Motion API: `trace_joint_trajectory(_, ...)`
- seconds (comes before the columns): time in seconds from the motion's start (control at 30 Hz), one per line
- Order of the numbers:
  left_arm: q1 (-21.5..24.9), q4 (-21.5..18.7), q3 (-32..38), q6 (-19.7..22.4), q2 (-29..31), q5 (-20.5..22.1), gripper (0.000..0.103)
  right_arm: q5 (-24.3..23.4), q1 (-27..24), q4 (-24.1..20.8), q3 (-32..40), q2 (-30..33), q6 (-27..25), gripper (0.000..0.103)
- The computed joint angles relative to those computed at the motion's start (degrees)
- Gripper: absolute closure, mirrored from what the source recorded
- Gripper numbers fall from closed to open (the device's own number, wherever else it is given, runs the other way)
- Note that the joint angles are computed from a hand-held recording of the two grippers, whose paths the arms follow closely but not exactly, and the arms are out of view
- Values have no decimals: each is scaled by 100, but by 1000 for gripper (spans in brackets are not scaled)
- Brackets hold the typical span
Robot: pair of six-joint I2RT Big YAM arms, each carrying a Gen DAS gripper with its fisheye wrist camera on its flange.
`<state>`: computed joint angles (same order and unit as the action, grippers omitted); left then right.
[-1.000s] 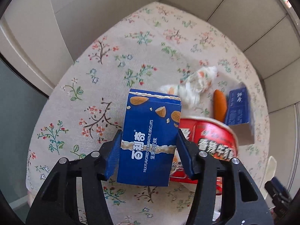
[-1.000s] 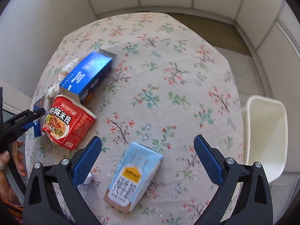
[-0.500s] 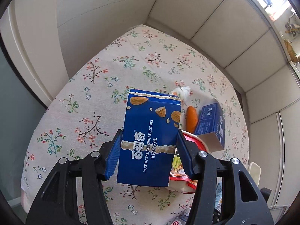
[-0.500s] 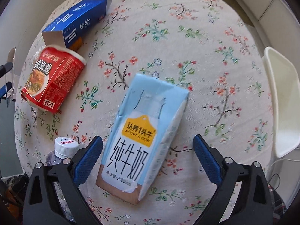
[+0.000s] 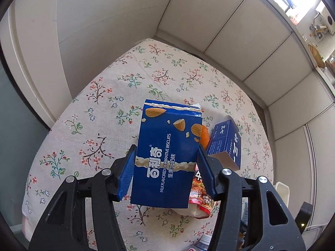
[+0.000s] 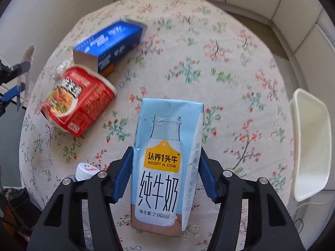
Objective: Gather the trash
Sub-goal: 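Grasp the blue almond biscuit box with the left gripper while the right grasps the milk carton, then carry the biscuit box and milk carton to the white bin and release both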
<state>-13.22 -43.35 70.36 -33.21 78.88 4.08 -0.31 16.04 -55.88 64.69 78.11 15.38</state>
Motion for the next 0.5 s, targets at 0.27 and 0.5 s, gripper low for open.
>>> trace_joint_trajectory(0.27, -138, 286, -21, -41, -217, -224, 50, 101, -456, 253, 180, -387, -326, 45)
trace_joint_trajectory(0.5, -506, 338, 128, -168, -236, -475, 50, 184, -995, 513, 156, -728, -492, 45)
